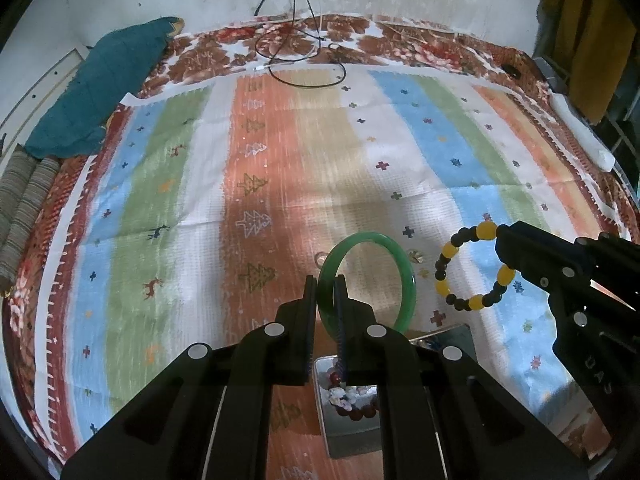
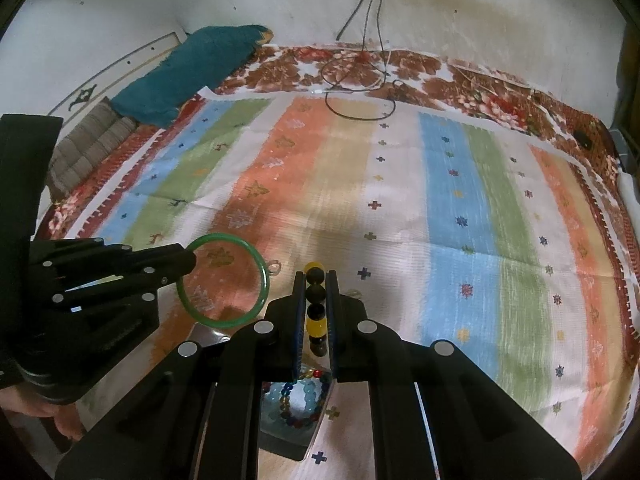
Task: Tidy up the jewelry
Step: 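Carry the green bangle and yellow-black bracelet over the silver tin with both grippers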
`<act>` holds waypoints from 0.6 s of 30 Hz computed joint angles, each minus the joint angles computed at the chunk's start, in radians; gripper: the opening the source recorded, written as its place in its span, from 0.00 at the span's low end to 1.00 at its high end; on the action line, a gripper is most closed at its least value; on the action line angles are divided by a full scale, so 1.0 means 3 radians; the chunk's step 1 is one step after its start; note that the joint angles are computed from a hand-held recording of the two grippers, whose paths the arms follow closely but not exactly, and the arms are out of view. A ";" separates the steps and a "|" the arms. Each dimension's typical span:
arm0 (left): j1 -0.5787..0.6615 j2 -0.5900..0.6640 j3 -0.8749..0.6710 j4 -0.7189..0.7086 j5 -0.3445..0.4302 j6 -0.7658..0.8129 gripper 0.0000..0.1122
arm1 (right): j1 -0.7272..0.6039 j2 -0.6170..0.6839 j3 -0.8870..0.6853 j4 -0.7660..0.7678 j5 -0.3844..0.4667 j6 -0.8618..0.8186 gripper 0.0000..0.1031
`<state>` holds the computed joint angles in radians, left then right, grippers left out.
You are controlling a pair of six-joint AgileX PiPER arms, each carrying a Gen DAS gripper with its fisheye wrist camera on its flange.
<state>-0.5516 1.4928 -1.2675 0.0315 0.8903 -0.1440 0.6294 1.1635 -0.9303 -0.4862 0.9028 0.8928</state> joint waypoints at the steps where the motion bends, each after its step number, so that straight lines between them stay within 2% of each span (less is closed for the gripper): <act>1: -0.0011 -0.0028 0.0020 0.0003 -0.0003 -0.0011 0.07 | 0.0033 -0.0019 0.0004 -0.0019 0.0016 0.0031 0.10; 11: -0.0044 -0.0282 0.0239 0.0011 -0.0042 -0.0070 0.07 | 0.0423 -0.0205 0.0069 -0.0244 0.0215 0.0376 0.10; 15: -0.0053 -0.0378 0.0312 0.0028 -0.0049 -0.0086 0.07 | 0.0475 -0.0249 0.0108 -0.0177 0.0215 0.0364 0.10; 18: -0.0134 -0.0459 0.0369 0.0189 -0.0047 -0.0205 0.07 | 0.0628 -0.0278 0.0122 -0.0278 0.0311 0.0483 0.10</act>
